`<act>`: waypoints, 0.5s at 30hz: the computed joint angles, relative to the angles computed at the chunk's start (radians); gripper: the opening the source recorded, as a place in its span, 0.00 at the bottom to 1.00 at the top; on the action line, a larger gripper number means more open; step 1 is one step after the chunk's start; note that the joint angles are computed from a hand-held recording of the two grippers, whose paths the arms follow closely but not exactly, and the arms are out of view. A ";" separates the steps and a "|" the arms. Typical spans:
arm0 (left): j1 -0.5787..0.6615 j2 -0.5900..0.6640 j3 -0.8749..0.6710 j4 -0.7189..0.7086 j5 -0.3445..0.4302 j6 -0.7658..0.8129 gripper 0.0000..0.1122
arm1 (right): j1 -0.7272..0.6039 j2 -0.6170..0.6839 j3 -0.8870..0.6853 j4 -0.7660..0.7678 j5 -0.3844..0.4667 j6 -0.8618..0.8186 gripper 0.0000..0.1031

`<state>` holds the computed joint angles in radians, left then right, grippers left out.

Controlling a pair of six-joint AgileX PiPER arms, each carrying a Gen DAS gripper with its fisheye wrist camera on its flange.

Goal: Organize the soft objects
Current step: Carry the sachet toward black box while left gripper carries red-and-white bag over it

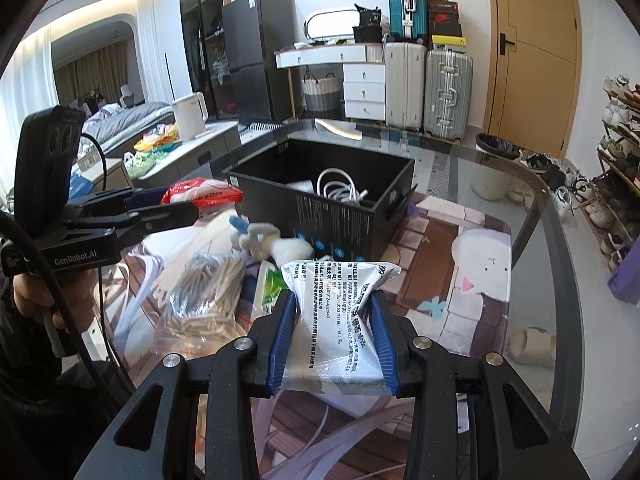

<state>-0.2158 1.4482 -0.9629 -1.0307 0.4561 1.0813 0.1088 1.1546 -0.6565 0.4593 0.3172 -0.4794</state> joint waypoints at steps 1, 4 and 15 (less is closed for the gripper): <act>0.002 0.001 -0.004 -0.001 0.001 0.000 0.45 | 0.001 0.000 -0.002 0.004 -0.005 -0.001 0.37; 0.001 0.005 -0.022 0.006 0.002 -0.015 0.45 | 0.003 -0.008 -0.008 0.043 -0.020 -0.025 0.37; 0.010 0.023 -0.073 -0.004 -0.003 -0.017 0.45 | 0.029 -0.003 -0.083 0.037 -0.038 0.013 0.37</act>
<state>-0.2063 1.4714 -1.0357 -1.0350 0.4533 1.0644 0.1373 1.1511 -0.7393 0.4958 0.2791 -0.4662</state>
